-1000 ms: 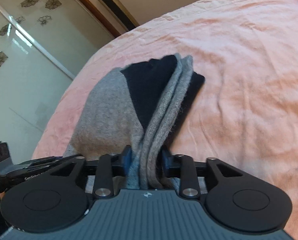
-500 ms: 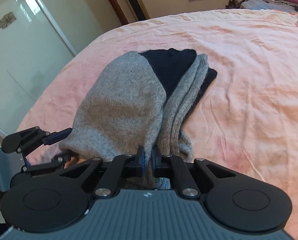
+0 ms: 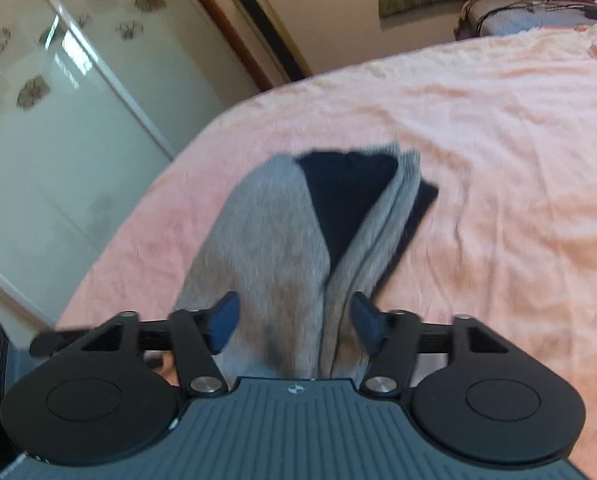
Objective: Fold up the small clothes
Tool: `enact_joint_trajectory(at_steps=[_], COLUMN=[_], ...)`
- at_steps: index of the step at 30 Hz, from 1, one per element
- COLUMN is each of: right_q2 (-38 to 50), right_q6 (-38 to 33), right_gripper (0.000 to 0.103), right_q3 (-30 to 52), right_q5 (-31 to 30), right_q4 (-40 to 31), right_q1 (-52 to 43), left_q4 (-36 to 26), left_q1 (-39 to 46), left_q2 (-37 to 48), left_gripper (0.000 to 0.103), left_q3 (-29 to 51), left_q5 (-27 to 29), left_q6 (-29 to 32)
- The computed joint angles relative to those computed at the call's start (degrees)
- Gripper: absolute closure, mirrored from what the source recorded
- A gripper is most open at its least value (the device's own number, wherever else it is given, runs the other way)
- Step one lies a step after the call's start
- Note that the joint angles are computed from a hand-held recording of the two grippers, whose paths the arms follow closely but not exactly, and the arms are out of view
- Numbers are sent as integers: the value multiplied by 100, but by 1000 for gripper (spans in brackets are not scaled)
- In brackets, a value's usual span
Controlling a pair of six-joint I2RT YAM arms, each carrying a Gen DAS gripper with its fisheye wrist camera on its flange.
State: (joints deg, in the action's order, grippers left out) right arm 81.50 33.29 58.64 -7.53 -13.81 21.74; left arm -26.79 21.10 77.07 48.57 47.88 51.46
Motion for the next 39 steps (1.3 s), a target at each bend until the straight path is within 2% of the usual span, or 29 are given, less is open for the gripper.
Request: enact_joint_trajectory(at_steps=[1,4,5,7,9,10,11,12,15,16,17,18,19,20,21,25,27,28,29,30,31,32,35,37,39], right_q2=[194,1336,1786,2599,3107,3225,3410,3569,3491,3335,3125,2892,2565,2289,2121,2412,2496,2600,2726,2818,2963,3128,2699,2537,2840], right_q6=[50,338,445,522,262,-146,-564,-639,-362,-339,-269,-187,-95,56,233,585,755,858,958,920,815,639,-227,-633,-558], right_gripper=[30,36,43,48,67,95,97,97,97,89,73,60,33,18,18,24,23,23,24,28,59,75,77,78,76], right_q3=[209,1260,1703,2552,3111,3309,3569,3753,3584,3421,3202,2960,2535,2123,1832,1872,1704,1760,1834,1930,2153,2487,2231,1998,2211], right_q5=[-41,-355,-382,-255,15,280,499,608,316,269,234,257,293,310,222,-332,-559,-708,-797,-792,-798,-723,-171,42,53], right_q4=[43,-109,-335,-801,-1059,-1166,-1361,-1521,-1346,-1292,-1185,-1041,-693,-299,-53,-267,230,335,462,484,299,-52,325,574,141], right_q1=[-158,-610,-700,-742,-631,-549,-524,-579,-790,-766,-738,-721,-737,-785,-876,-1179,-1173,-1180,-1153,-1109,-1073,-1015,-796,-767,-863], left_q4=[201,619,703,817,922,828,744,693,572,568,519,408,235,43,-174,-1013,-1733,-1682,-1621,-1712,-1656,-1331,55,585,1142], left_q1=[-63,-320,-415,-538,-673,-681,-685,-683,-572,-553,-530,-519,-536,-576,-657,-1070,-1226,-1300,-1383,-1489,-1619,-1745,-2109,-2386,-2466], left_q2=[-38,-1,48,106,82,122,163,190,400,593,791,1091,1504,1930,2392,4009,4819,5020,5098,5164,5070,4751,3688,3498,3241], left_gripper=[38,37,37,37,37,37,37,37,37,37,35,34,32,32,32,32,32,33,37,49,63,71,73,72,66], left_q3=[-22,-5,19,22,-69,-51,-34,-20,223,431,657,1001,1465,1936,2465,4463,5557,5765,5882,6050,5986,5635,4138,3648,3143], left_q5=[-8,-249,-394,-580,-931,-985,-999,-1035,-915,-887,-846,-789,-706,-625,-588,-502,-372,-289,-373,-529,-764,-1067,-1845,-2515,-2730], left_q6=[-334,-1121,-1392,-1714,-1980,-2020,-2038,-2053,-2163,-2336,-2517,-2775,-3092,-3381,-3702,-4401,-4659,-4883,-5006,-4963,-4920,-4813,-4010,-3615,-3522])
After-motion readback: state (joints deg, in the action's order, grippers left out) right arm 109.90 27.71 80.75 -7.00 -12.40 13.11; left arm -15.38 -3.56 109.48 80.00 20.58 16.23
